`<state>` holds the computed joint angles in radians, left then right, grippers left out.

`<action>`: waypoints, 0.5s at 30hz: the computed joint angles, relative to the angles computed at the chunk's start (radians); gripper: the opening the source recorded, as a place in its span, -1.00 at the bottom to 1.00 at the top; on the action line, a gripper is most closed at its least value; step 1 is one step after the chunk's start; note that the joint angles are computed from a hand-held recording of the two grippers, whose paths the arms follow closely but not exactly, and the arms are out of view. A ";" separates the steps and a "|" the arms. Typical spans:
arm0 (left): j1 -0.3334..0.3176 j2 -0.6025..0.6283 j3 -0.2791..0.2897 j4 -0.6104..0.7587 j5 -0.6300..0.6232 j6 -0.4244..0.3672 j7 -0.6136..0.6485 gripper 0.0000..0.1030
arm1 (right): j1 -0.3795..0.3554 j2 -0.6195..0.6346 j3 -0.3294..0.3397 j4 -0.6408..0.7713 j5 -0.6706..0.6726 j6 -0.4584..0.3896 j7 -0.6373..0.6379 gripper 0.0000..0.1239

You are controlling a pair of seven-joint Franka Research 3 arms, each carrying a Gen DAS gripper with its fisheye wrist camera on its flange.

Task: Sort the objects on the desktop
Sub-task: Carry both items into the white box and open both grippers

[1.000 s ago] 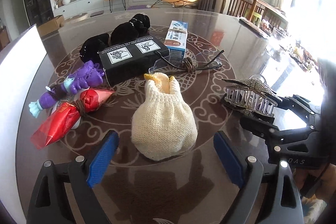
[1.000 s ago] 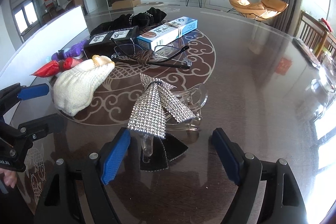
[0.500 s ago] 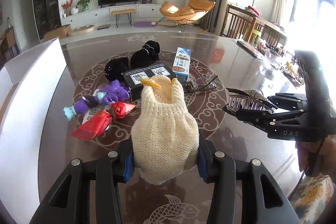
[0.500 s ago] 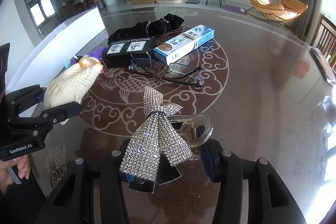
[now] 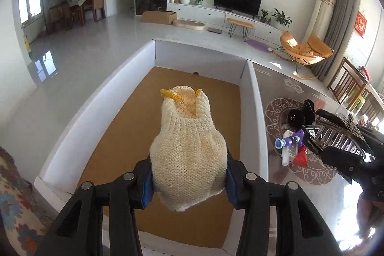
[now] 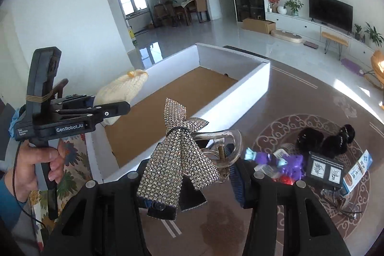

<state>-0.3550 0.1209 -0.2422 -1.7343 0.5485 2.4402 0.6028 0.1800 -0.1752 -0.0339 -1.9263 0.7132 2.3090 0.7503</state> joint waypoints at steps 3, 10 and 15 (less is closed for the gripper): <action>0.032 -0.020 0.015 -0.056 -0.052 -0.007 0.013 -0.09 | 0.039 0.112 0.059 0.120 -0.074 -0.012 0.077 -0.19; 0.036 0.038 0.017 -0.034 -0.101 -0.119 0.010 0.37 | 0.087 0.320 0.108 0.307 -0.264 -0.065 0.278 0.31; 0.006 0.011 0.006 -0.058 -0.014 -0.065 -0.083 0.38 | 0.059 0.247 0.105 0.202 -0.137 0.034 0.214 0.43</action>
<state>-0.3493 0.1316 -0.2365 -1.7923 0.5350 2.3754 0.5201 0.2388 0.0719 0.0713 -1.7240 0.5758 2.3425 0.9639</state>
